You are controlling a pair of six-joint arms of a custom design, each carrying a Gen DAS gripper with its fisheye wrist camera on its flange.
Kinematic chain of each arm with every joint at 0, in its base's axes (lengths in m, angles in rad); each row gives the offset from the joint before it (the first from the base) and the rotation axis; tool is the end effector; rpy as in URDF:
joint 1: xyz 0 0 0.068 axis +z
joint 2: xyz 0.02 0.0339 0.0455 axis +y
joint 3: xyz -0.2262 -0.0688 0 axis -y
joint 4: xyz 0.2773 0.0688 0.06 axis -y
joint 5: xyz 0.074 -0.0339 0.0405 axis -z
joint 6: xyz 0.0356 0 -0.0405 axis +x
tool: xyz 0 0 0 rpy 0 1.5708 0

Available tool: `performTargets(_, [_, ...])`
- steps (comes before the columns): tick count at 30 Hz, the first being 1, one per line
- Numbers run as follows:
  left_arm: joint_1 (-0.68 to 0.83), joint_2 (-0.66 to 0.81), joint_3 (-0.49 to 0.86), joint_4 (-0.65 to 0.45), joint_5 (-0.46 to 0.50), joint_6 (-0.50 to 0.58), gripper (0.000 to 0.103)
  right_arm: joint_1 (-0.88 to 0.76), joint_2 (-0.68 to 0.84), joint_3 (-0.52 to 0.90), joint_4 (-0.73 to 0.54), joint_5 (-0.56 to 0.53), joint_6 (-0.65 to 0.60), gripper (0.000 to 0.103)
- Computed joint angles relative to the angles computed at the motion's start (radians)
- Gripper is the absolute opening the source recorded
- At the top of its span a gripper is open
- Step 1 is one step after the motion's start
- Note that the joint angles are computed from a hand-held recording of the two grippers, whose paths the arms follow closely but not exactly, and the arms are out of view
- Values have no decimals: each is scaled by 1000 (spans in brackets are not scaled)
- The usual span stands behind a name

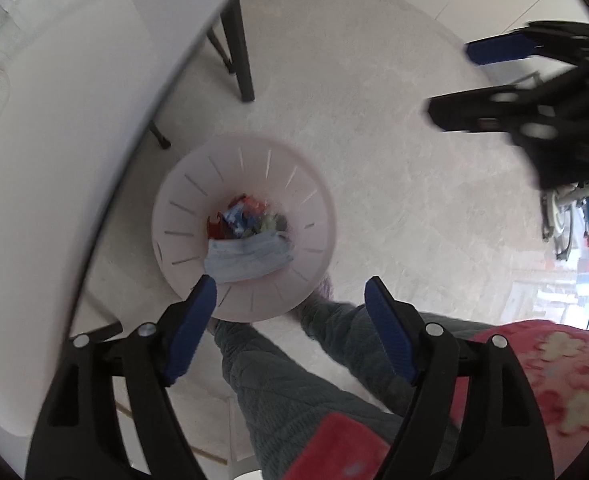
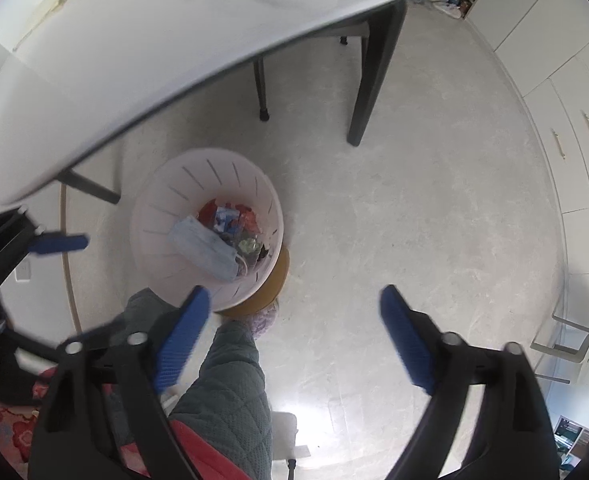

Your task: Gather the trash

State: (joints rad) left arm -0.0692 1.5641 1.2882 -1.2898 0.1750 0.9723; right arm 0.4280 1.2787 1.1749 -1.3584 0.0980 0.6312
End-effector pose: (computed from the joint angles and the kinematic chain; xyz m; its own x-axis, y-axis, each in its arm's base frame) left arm 0.3010 -0.0271 0.2128 -0.5051 0.8505 -0.1467 0.8631 0.4963 -0.0939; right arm 0.2278 0.1001 0.2523 -0.9682 0.2038 -0.1449 0.2080 0.9780 -0.0146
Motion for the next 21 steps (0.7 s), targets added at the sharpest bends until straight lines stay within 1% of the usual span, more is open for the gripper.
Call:
performTargets(1, [12, -19, 16, -20, 17, 3, 83, -2, -3, 23, -13, 7, 0, 92])
performTargets(4, [56, -61, 112, -90, 77, -10, 90, -2, 8, 108, -49, 33, -1, 97])
performTargets(6, [86, -49, 209, -129, 109, -42, 92, 0, 32, 177, -65, 53, -7, 100])
performTargets(9, [120, -4, 367, -154, 130, -115, 95, 19, 107, 318, -74, 87, -23, 100])
performTargets(11, [138, 28, 457, -156, 139, -161, 95, 31, 160, 402, -73, 102, -39, 100])
performTargets(13, [164, 86, 583, -171, 149, -208, 95, 45, 233, 512, -77, 129, -61, 100])
performTargets(18, [207, 215, 844, -184, 137, -333, 95, 70, 431, 811, -108, 179, -103, 100])
performTargets(20, [222, 261, 930, -197, 127, -367, 95, 72, 493, 914, -120, 190, -111, 100])
performTargets(21, [232, 297, 993, -210, 123, -388, 95, 76, 514, 953, -130, 196, -110, 100])
